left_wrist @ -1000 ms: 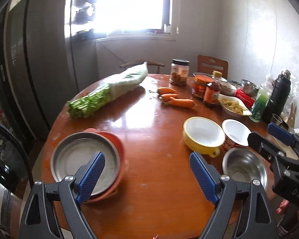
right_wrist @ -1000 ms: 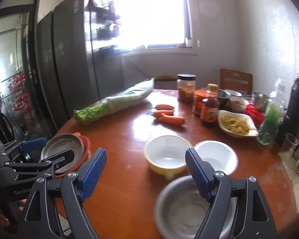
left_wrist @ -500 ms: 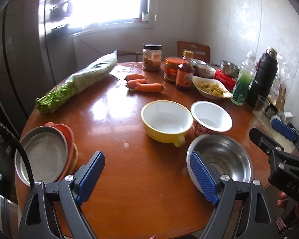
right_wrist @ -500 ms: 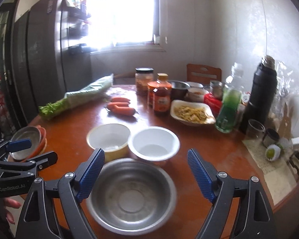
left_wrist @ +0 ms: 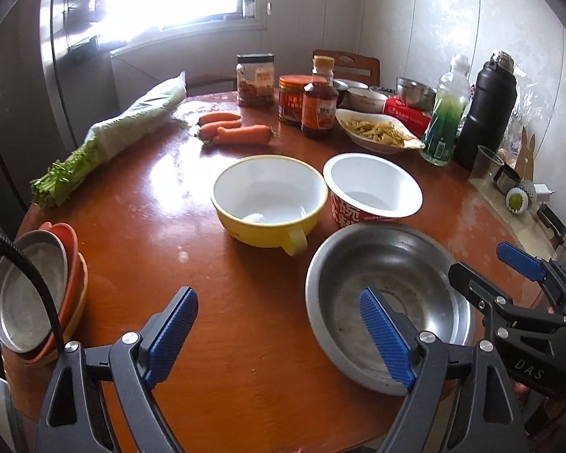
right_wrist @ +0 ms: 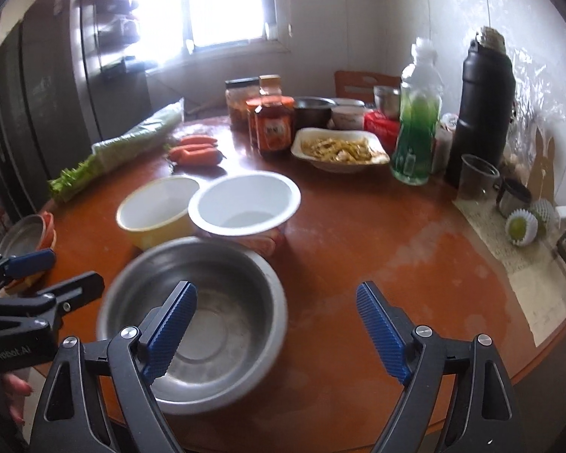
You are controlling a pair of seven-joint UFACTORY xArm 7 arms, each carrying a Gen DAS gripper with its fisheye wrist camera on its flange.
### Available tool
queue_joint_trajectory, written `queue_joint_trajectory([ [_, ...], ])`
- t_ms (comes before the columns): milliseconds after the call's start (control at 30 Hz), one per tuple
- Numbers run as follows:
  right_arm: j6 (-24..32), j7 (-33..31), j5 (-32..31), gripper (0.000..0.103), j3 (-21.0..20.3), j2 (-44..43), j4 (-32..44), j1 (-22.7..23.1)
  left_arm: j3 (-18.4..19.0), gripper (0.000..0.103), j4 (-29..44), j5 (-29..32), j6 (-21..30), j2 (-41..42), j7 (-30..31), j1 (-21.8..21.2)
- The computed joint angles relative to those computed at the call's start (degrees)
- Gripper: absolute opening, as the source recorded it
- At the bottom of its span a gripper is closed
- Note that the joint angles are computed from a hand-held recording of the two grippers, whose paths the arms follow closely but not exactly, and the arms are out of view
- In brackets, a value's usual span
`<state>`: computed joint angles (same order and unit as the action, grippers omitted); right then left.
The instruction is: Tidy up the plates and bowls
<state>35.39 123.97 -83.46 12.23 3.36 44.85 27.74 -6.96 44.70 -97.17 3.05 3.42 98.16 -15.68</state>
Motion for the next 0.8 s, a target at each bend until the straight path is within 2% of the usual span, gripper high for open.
queue_joint_trajectory([
  [133,-1.1,0.0,1.1,0.087,-0.5,0.3,-0.7,-0.6,-0.5,0.087,0.0,5.8,0.4,1.6,-6.0,-0.2],
  [233,-3.2,2.4,-0.5,0.087,-0.9,0.4,-1.4,-1.1,-1.2,0.087,0.7,4.9,-0.4,3.0,-5.0,-0.3],
  [367,-4.8,1.6,-0.4,0.087,-1.2,1.8,-0.8,-1.5,-1.8,0.087,0.6,9.8,-0.3,4.2,-9.9,-0.1],
  [467,-4.9,1.2,-0.4,0.087,-1.4,2.4,-0.3,-1.3,-2.7,0.087,1.5,8.6,-1.4,5.1,-8.9,0.3],
  [600,-6.2,2.9,-2.1,0.087,-1.8,3.0,0.0,-1.4,-3.0,0.087,1.6,13.2,-1.1,6.2,-13.5,1.0],
  [800,-8.5,4.6,-3.9,0.084,-2.3,3.8,0.2,-1.9,-4.8,0.087,2.4,12.3,-1.0,7.5,-12.1,3.0],
])
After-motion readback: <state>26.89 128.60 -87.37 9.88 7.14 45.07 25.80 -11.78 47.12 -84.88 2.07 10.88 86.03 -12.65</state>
